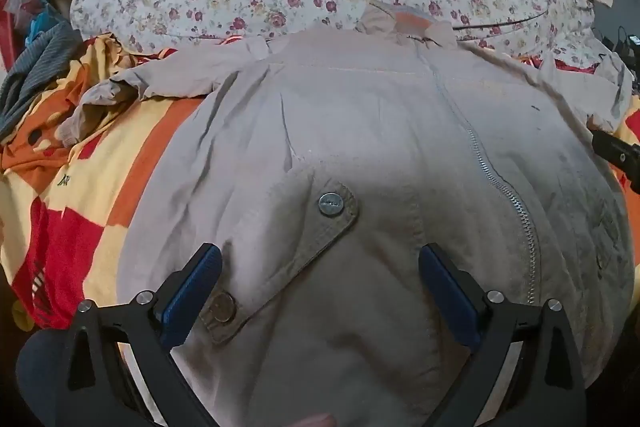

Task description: Fold large clothes

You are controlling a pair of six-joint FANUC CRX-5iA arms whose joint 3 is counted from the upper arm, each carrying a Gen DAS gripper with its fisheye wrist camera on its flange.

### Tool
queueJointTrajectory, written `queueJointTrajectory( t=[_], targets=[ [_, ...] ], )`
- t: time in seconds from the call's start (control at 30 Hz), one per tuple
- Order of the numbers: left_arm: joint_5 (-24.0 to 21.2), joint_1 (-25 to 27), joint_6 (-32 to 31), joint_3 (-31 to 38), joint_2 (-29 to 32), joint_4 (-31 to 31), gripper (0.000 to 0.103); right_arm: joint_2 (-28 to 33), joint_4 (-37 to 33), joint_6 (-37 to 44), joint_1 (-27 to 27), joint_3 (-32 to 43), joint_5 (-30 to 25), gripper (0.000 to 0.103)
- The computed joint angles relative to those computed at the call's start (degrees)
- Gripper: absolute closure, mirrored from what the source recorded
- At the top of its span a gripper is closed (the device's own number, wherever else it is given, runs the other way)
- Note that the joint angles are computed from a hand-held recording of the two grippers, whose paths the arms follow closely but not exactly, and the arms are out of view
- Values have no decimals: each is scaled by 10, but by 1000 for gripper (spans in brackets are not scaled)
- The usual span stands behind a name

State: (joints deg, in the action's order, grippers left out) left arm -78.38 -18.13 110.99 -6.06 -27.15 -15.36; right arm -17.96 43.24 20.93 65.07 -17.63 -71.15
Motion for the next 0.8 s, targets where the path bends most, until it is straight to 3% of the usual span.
queueJointTrajectory(
  t=[0.3, 0.57, 0.73, 0.8],
  targets=[
    [16, 14, -12, -9, -7, 14, 12, 25, -36, 19, -7, 31, -48, 1],
    [40, 11, -15, -18, -21, 12, 11, 13, -40, 1, -10, 18, -19, 1],
    [68, 79, -78, -52, -36, 104, 9, 15, -33, -5, -9, 18, -26, 1],
    [66, 71, -76, -48, -32, 89, 9, 17, -29, -8, -8, 18, -28, 1]
  ],
)
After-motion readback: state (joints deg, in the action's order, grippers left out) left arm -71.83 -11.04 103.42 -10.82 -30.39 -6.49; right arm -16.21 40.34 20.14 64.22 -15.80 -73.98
